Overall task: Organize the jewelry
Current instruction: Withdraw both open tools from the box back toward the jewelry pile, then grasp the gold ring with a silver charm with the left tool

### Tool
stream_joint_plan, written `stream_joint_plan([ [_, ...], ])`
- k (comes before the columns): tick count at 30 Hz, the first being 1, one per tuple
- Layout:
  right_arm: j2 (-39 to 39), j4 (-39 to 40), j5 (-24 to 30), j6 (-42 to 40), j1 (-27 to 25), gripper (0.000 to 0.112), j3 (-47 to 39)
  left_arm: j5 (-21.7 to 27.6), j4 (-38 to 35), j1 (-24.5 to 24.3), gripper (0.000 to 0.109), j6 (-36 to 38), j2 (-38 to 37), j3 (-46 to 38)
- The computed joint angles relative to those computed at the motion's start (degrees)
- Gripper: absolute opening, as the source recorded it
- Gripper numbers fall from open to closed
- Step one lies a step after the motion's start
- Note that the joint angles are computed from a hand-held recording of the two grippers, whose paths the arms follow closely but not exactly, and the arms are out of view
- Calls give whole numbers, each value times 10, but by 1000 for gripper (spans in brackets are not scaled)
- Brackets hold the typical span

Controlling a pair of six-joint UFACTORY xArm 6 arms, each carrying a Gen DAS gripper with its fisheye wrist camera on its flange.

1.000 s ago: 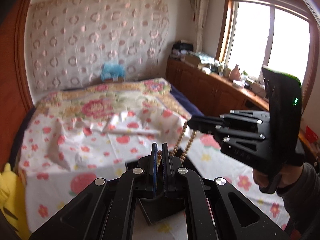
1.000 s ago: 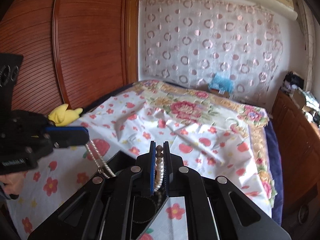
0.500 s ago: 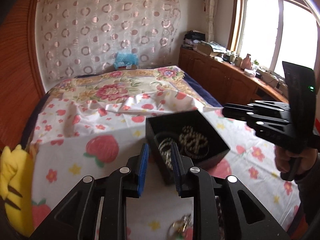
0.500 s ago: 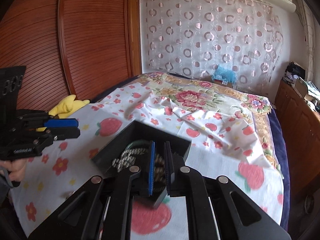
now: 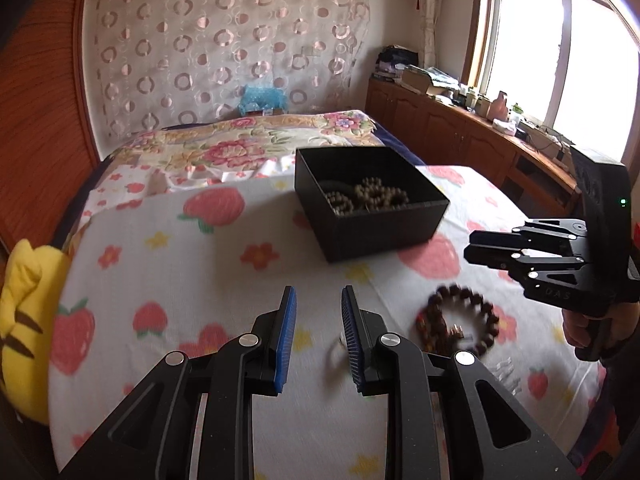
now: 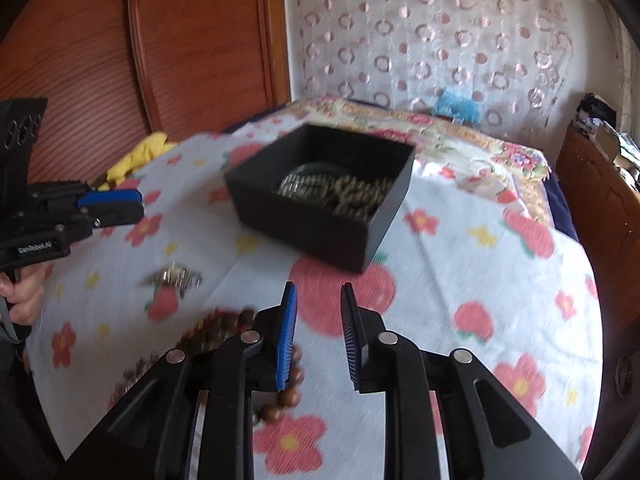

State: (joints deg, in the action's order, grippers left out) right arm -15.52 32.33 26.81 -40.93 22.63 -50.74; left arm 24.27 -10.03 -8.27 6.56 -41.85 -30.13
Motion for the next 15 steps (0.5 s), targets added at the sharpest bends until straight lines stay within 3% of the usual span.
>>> stream_joint_plan([
  [7,-10,-15,27,8,1,24,21,17,16,-11,24,-24,-40,40],
  [9,-8,-23,26,19,1,24,24,21,22,-16,30,-27,-43,46],
  [15,-6,-48,20,39,1,23,29,28,25,-28,30,-34,-36,47],
])
